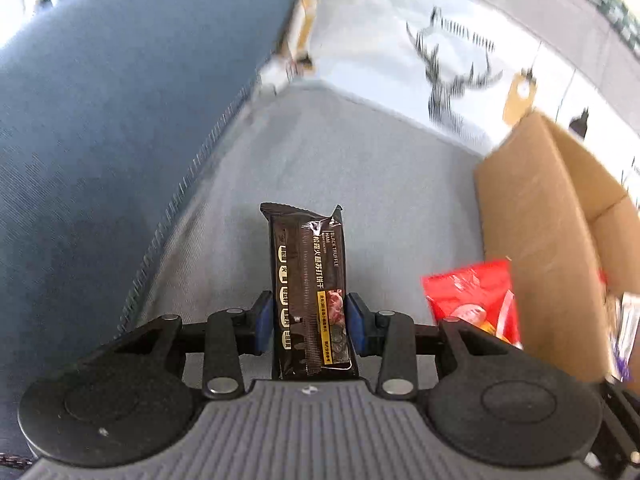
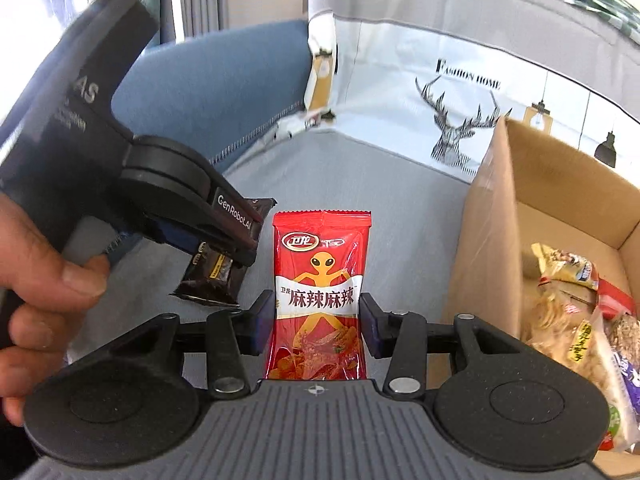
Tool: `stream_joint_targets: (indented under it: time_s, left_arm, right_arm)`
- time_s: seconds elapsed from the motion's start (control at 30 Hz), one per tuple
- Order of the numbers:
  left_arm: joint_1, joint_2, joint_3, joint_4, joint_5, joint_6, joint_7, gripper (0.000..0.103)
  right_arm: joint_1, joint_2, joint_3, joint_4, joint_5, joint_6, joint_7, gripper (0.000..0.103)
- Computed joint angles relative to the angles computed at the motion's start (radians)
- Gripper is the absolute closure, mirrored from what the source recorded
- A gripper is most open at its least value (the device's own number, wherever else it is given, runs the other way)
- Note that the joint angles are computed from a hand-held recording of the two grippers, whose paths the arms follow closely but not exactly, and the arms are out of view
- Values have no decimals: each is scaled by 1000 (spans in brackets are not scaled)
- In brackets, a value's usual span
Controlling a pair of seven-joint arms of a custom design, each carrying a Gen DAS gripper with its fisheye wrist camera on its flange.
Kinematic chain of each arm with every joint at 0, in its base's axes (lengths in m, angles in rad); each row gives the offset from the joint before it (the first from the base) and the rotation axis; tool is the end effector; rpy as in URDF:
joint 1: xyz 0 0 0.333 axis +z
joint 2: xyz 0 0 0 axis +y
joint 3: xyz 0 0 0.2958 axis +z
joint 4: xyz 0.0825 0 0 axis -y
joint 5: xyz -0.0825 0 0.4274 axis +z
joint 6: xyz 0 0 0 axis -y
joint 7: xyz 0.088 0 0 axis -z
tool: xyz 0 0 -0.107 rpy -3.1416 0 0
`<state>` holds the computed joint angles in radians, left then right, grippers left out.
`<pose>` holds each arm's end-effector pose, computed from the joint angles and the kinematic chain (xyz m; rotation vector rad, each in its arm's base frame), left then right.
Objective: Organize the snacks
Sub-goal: 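Carry the red bag and chocolate bar up over the box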
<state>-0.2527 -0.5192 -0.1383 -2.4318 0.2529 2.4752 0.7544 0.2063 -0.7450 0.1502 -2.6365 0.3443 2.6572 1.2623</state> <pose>0.4490 -0.1902 0.5191 -2.1382 1.6289 -0.6776 0.4052 0.1441 0.5297 -2.0411 1.3162 -0.5291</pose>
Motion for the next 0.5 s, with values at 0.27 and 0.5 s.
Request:
stream_joint_targets:
  time_s: [0.27,0.5]
  left_arm:
    - [70,-71,-95,-28,185,136,-223,61]
    - [99,-59,-167,-4,331,283,-399,61]
  right_arm:
    - [23,-94,-120,39,101,52,-106,57]
    - [-32,-126,-222,22,191,236,-283,57]
